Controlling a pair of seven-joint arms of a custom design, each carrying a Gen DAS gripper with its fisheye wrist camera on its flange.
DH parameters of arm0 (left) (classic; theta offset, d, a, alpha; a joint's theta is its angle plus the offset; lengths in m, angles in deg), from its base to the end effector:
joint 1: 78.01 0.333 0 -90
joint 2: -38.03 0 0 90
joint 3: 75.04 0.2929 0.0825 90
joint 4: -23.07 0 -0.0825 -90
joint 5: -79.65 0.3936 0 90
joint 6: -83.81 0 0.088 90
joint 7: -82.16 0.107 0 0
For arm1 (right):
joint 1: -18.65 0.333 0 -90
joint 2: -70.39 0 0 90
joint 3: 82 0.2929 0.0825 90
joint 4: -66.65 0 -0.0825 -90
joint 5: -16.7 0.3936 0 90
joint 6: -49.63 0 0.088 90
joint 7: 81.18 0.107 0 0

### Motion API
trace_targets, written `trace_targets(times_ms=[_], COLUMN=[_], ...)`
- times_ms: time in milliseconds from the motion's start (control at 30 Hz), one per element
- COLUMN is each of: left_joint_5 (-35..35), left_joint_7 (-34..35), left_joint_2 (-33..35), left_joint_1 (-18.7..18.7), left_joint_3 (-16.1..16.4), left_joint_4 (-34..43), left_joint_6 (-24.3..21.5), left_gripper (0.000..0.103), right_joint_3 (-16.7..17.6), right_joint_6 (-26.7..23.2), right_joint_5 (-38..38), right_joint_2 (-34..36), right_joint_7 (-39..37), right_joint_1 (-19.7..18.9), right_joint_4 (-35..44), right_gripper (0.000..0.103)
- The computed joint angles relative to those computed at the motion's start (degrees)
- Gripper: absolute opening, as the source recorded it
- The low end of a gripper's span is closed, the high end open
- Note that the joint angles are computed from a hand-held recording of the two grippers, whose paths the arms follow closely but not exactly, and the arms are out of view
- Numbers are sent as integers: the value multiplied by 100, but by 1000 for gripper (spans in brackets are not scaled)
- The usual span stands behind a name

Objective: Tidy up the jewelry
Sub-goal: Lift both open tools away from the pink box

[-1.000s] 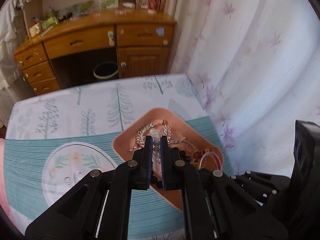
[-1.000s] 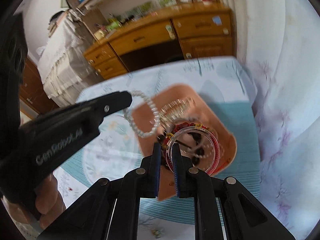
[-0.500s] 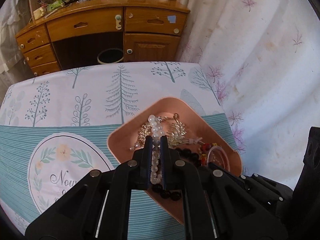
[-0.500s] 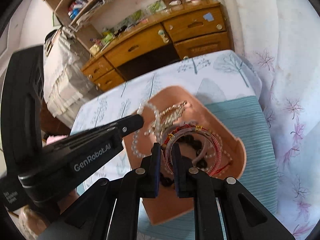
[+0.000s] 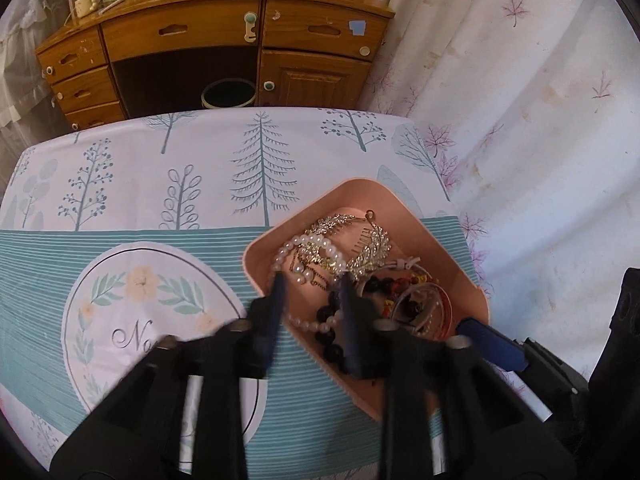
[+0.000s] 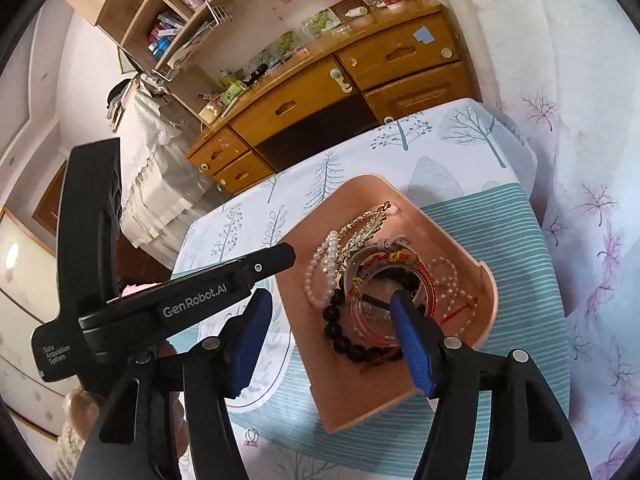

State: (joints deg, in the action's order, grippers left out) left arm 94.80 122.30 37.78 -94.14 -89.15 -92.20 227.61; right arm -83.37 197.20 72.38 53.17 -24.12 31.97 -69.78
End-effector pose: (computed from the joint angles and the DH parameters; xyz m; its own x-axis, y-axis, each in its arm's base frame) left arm 0.5184 -0.3047 0.4828 0.1148 -0.9741 0.1950 -0.8575 -0.1963 -0.4756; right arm 0.4927 0.0897 0.4582 0.2182 -0.8211 -0.5275 -0.8480 0.1080 -0.5189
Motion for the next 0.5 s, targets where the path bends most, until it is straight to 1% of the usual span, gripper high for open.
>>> trace_targets(times_ms=[33,167,367,500], left_joint_5=[93,32,-134,-280], left_joint_7=[-93,-72,-16,-6], left_joint_2=[-134,-570,-1285,-1821], left_joint_1=[-3,-50,-211,-370], left_joint_3=[-5,6,47,94], left_joint_4=[-129,-515,-1124,-1569], left_joint_6=[47,134,66,-23], left_gripper=[41,41,41,41], right_joint_3=[-7,0,160,459], right_joint_6=[12,52,95,223], right_joint_5=[24,-17,-525,-1138], right_joint_2=[-81,-523,-1282,-1875], right_joint_7=[-26,-42,208,649], right_joint_1=[2,14,45,-16], right_joint_4=[-59,-380,-980,-1436], right_gripper=[62,62,62,62])
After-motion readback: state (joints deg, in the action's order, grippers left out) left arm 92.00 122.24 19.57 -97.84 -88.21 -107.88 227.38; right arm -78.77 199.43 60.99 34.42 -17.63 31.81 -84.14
